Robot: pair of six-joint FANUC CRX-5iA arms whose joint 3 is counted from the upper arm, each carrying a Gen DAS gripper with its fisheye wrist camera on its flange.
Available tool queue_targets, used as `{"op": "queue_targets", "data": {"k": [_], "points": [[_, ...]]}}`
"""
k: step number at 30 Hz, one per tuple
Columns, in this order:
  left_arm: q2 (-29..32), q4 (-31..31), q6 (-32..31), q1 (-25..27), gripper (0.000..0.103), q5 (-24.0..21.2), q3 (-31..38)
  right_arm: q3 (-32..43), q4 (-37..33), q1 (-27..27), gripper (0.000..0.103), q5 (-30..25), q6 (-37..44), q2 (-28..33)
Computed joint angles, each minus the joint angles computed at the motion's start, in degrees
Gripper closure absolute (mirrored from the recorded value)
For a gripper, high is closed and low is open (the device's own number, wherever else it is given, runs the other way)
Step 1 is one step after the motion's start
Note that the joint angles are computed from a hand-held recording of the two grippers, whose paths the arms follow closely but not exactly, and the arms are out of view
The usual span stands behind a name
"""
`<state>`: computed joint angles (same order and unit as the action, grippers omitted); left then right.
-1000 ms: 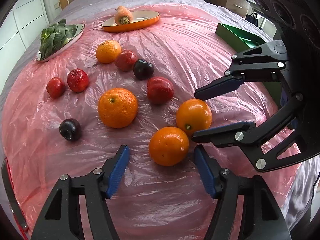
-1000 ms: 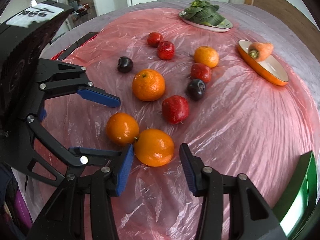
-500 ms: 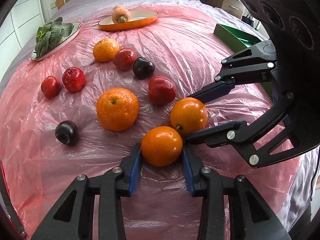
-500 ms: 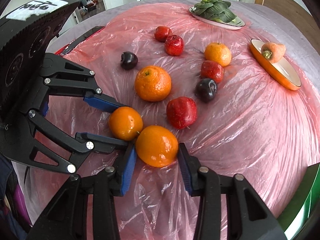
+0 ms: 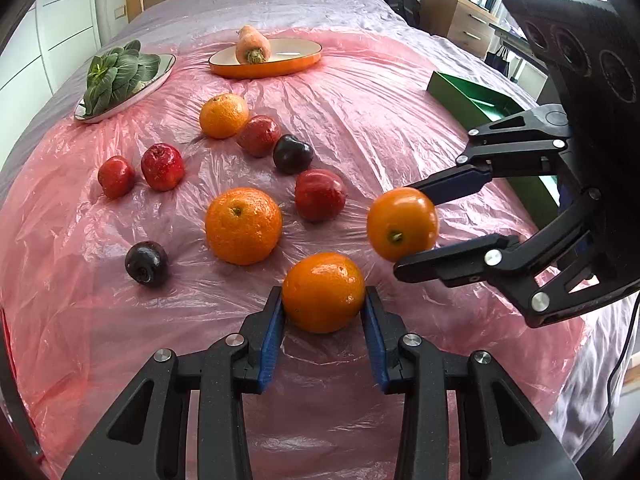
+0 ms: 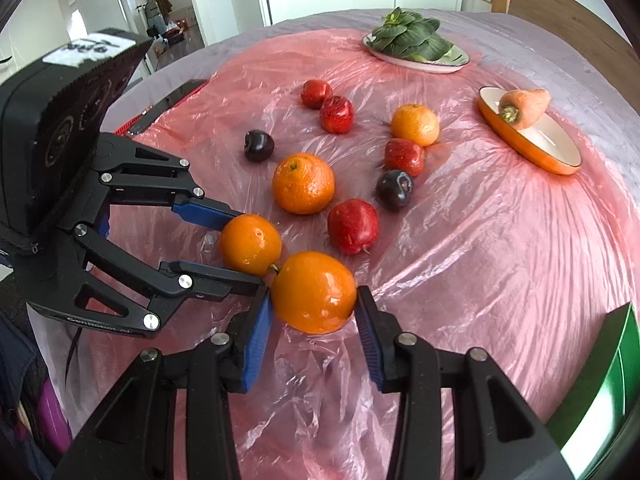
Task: Organize fruits
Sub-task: 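Lift both oranges and carry them over the green tray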
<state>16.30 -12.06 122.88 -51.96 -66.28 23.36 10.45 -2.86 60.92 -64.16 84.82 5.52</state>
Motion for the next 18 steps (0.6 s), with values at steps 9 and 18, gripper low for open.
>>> {"op": "queue_targets", "data": {"k": [9,18], "points": [[-0.89,-1.93,2.62,-1.33,0.070,-1.17,1.20,-3.77,2.77,2.07,0.044,2.38,-5.72,-4.12],[-1.49,-4.49,4.98,-4.11,0.070,-4.28,3.68,-10.17,6.95,5.71,0.044,6.18,-15.89,-10.21]]}}
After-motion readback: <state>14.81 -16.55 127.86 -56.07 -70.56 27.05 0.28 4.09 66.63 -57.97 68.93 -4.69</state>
